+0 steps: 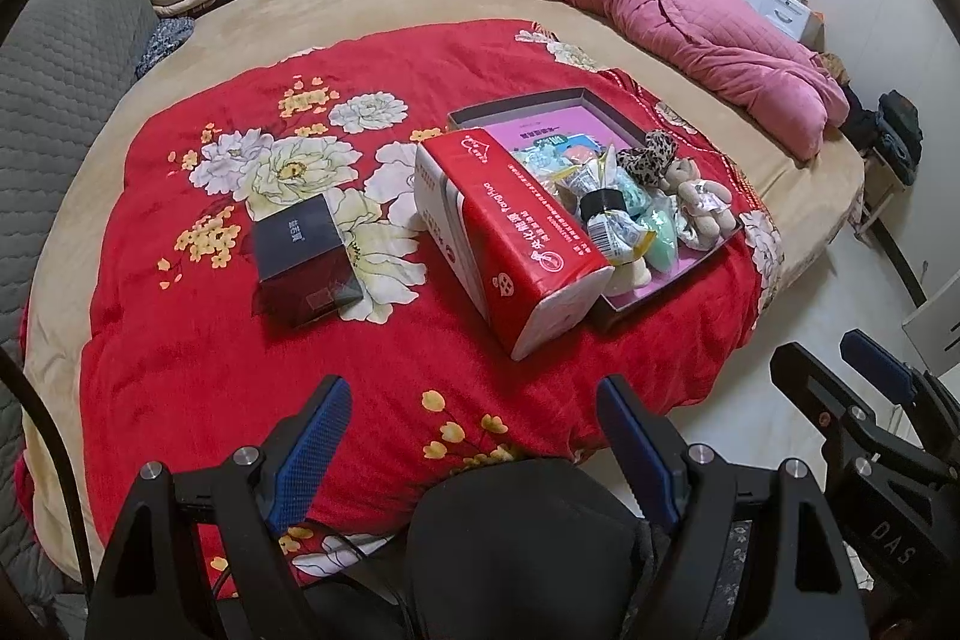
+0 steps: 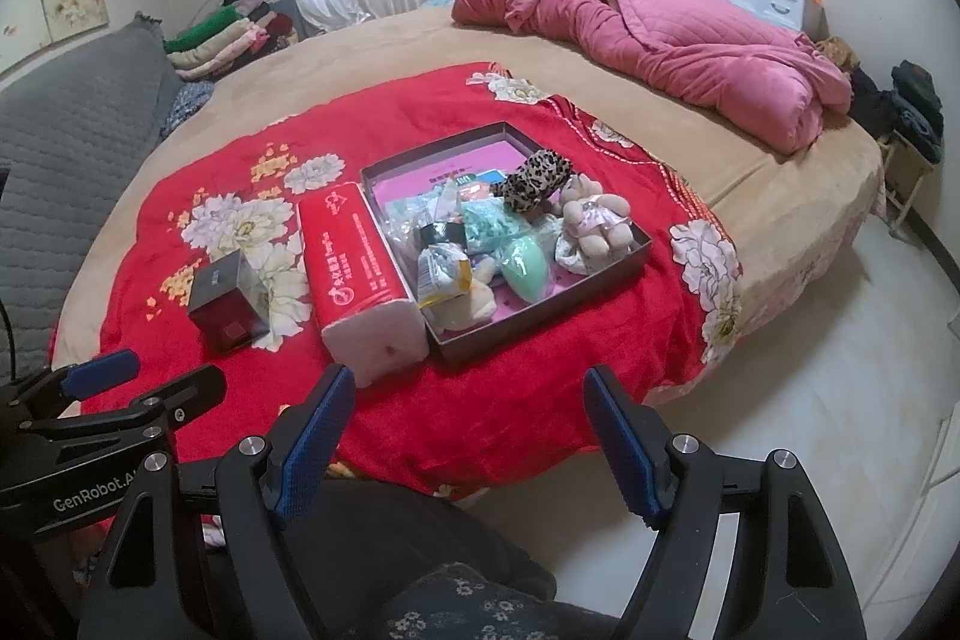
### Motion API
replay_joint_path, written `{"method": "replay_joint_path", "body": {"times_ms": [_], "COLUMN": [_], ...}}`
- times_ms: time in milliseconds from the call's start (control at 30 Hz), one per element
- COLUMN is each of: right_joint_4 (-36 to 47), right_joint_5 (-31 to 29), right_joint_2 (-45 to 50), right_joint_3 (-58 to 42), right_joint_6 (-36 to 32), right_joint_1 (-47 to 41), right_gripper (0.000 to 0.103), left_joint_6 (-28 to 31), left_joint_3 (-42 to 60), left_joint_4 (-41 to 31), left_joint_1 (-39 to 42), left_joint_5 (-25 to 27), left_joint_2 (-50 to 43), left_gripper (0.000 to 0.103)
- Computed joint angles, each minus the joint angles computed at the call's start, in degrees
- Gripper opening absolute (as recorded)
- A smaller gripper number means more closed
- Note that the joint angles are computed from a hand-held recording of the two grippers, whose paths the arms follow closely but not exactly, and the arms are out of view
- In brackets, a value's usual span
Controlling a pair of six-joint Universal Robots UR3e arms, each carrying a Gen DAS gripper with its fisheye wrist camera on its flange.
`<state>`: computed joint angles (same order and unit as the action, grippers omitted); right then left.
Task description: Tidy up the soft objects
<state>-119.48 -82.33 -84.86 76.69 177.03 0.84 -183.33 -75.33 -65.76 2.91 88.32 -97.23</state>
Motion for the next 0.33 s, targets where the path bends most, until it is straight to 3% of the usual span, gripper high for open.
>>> {"method": "replay_joint_path", "body": {"times_ms": [333], "right_joint_4": [-0.51], "right_joint_5": [-1.37], "right_joint_2": [2.08], "right_joint_3": [-1.77], "right_joint_6": [-0.22], "right_joint_1": [1.80], "right_gripper": [0.079], "left_joint_6": [0.19], "left_joint_3": [-2.08], "left_joint_4": [0.97], "left_joint_1": [2.45], "left_joint_5": [-2.24], "left_joint_2": [1.01], "left_gripper": [0.083]}}
